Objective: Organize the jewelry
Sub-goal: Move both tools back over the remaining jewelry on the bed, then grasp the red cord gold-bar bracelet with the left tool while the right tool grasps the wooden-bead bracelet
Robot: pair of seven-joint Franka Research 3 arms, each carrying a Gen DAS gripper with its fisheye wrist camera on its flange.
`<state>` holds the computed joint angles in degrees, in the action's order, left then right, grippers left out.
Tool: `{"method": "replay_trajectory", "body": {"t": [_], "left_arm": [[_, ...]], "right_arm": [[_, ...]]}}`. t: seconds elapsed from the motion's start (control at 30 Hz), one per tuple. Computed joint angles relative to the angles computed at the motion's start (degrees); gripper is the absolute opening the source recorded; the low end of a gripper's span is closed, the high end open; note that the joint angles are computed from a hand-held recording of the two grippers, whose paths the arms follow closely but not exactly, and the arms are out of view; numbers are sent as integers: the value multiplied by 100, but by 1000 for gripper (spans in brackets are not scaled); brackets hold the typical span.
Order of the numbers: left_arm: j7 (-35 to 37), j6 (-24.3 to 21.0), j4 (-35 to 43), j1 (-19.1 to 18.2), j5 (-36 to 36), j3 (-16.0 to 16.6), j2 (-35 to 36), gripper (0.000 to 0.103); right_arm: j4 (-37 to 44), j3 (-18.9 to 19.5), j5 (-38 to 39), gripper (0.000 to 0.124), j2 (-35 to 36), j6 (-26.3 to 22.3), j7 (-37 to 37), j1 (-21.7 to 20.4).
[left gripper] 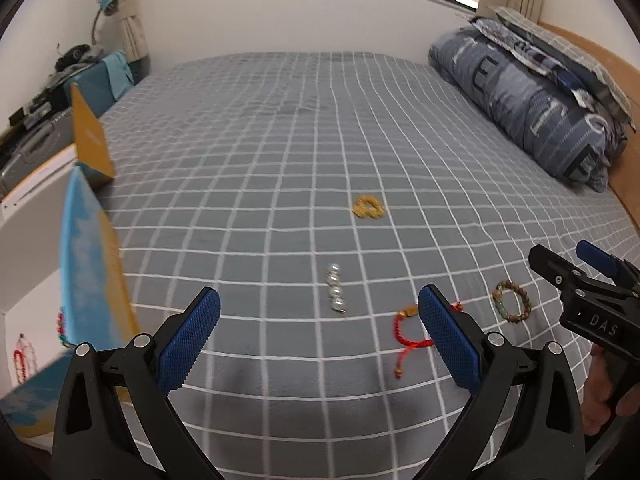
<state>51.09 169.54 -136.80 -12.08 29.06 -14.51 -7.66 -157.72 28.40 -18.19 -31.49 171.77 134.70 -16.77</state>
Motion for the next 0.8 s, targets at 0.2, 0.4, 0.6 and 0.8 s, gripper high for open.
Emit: {"method": "replay_trajectory", "body": {"t": [0.2, 0.4, 0.6, 0.8], "left_arm": [[-232, -19, 175, -120, 222, -112, 370, 97], [-457, -62, 367, -330, 431, -71, 820, 97], [-699, -130, 529, -496, 615, 69, 1220, 97], [-729, -63, 592, -617, 646, 215, 1491, 96]], "right_arm": [[-237, 25, -131, 96, 19, 64, -6, -300], [-305, 42, -214, 96, 265, 132, -132, -464], [-263, 38, -402, 96, 553, -52, -49, -577], [-201, -239, -667, 95, 815, -205, 251, -430]]}}
